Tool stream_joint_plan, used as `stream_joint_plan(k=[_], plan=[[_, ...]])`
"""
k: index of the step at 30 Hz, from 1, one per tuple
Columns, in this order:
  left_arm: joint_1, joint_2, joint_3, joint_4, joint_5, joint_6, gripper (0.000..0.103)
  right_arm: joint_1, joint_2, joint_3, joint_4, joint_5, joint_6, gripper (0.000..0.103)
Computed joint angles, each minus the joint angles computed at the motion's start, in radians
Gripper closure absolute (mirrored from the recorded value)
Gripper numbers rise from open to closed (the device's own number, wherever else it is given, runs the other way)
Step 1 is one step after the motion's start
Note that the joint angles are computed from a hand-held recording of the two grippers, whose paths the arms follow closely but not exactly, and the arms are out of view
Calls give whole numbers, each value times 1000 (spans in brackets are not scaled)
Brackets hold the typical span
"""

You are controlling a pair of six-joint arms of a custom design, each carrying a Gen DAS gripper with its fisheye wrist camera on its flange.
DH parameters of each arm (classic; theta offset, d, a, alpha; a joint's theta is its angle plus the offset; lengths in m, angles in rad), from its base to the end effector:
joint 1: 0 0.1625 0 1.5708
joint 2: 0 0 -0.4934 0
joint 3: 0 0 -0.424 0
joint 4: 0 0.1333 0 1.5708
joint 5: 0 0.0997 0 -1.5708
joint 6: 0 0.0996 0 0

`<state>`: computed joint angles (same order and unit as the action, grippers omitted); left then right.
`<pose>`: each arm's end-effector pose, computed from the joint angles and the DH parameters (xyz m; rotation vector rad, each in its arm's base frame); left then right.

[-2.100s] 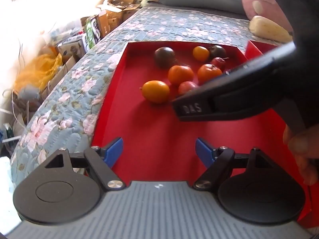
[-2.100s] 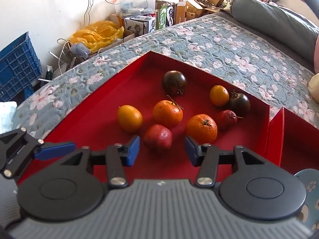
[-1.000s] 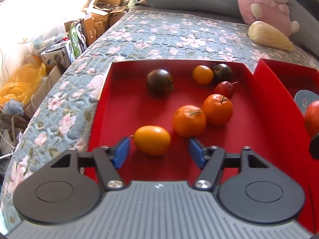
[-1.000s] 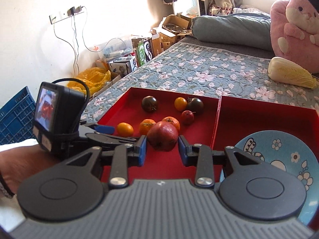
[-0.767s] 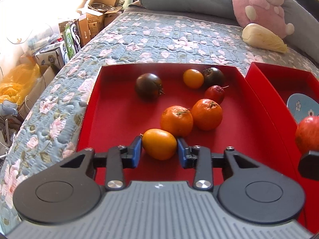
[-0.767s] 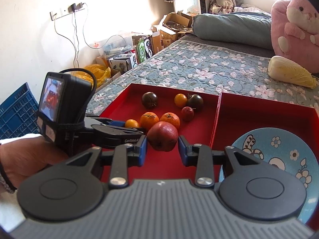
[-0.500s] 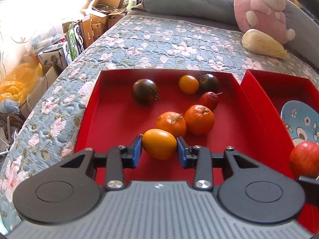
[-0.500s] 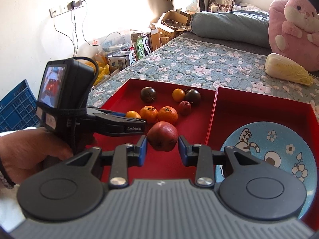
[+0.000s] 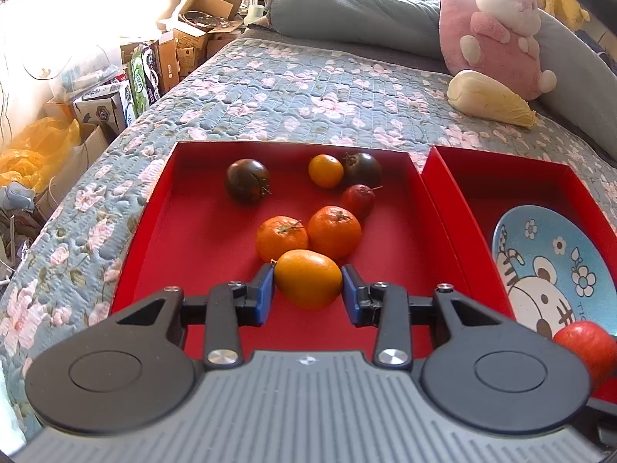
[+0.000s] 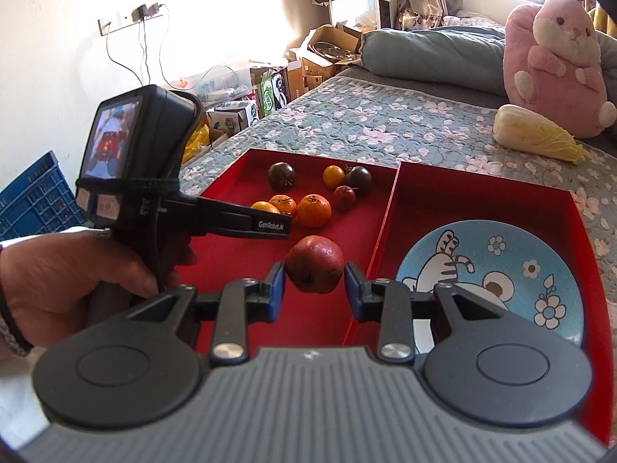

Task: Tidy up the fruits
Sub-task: 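Carry the red apple and yellow tomato with both tools over the blue plate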

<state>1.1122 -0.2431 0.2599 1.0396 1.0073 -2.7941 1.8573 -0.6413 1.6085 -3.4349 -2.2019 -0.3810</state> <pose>-0.2124 -0.8514 0.1518 0.8129 2.3961 -0.7031 0.2866 -0.7090 0.1363 0.4077 -2.2668 1.0584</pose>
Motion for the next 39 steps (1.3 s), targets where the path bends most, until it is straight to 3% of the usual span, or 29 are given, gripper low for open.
stream_joint_plan(k=[5, 11, 17, 33, 39], plan=[[-14, -63, 130, -72, 5, 0, 60, 2, -16, 29, -14, 0, 4, 66], [-30, -90, 193, -98, 20, -17, 60, 2, -36, 58, -44, 1, 2, 66], [-46, -129, 281, -147, 82, -7, 60, 3, -52, 86, -83, -20, 0, 66], [-75, -98, 303, -134, 197, 61, 60, -37, -91, 150, -148, -93, 30, 66], [-78, -111, 347, -192, 193, 78, 60, -57, -90, 147, -145, -118, 47, 66]])
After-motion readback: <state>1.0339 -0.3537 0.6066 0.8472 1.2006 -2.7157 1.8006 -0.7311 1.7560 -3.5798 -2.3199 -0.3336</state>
